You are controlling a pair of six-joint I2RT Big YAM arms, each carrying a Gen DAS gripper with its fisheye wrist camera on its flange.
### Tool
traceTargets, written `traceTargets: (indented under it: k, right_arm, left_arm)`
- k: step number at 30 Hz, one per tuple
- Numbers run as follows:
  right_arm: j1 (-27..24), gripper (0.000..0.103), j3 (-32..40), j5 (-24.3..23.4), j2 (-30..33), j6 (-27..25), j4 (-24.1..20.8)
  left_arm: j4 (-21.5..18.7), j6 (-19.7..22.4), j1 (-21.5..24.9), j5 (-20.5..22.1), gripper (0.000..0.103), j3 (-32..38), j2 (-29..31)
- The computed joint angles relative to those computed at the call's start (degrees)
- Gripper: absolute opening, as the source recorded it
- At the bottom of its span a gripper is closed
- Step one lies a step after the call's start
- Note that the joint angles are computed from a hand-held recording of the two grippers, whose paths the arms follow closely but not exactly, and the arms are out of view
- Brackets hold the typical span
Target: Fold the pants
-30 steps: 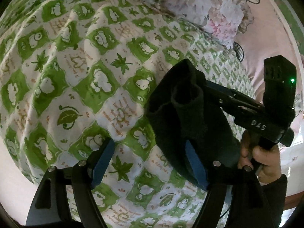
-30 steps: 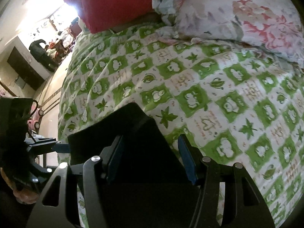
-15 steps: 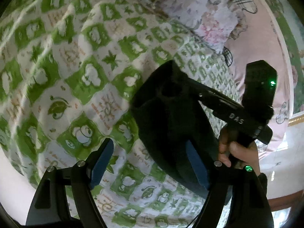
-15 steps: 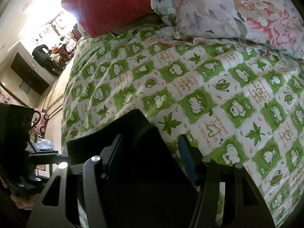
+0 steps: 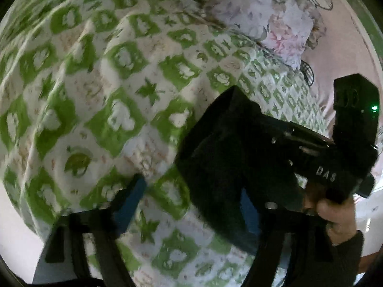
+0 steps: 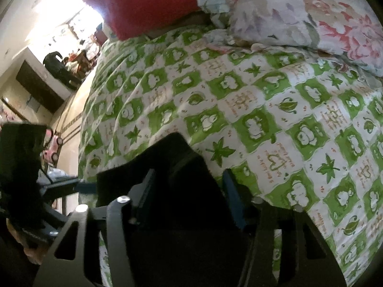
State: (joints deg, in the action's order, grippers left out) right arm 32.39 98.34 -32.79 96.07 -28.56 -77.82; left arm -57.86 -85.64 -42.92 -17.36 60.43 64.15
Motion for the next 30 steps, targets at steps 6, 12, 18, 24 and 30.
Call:
traceTargets:
  k: [6, 12, 18, 24, 30]
  right_arm:
    - [0.69, 0.029, -2.0, 2.86, -2.35, -1.57, 1.83]
    - [-0.28, 0.022, -3.26, 2.24, -5.08, -2.2, 2.38]
    - [-3.54, 0.02, -4.59, -1.0, -8.93, -1.08, 3.02]
    - [-8.37, 0.02, -6.06, -3.23, -13.4, -0.9, 2.96]
    - [-15.8, 0.019, -8.23, -5.7, -18.03, -1.15, 2.52]
  left_arm:
    - [1.08, 3.3, -0.55, -1.12, 0.025, 1.08, 1.33]
    - [-0.57, 4.28, -2.62, -3.51, 0.019, 3.58, 1.38]
    - [-2.75, 7.16, -5.96, -7.98, 0.018, 9.16, 2.93]
    - [-2.65, 13.0, -9.94, -11.15, 0.018, 16.61, 6.83]
    - [-0.59, 19.92, -12.78, -11.2, 0.017, 24.38, 12.81]
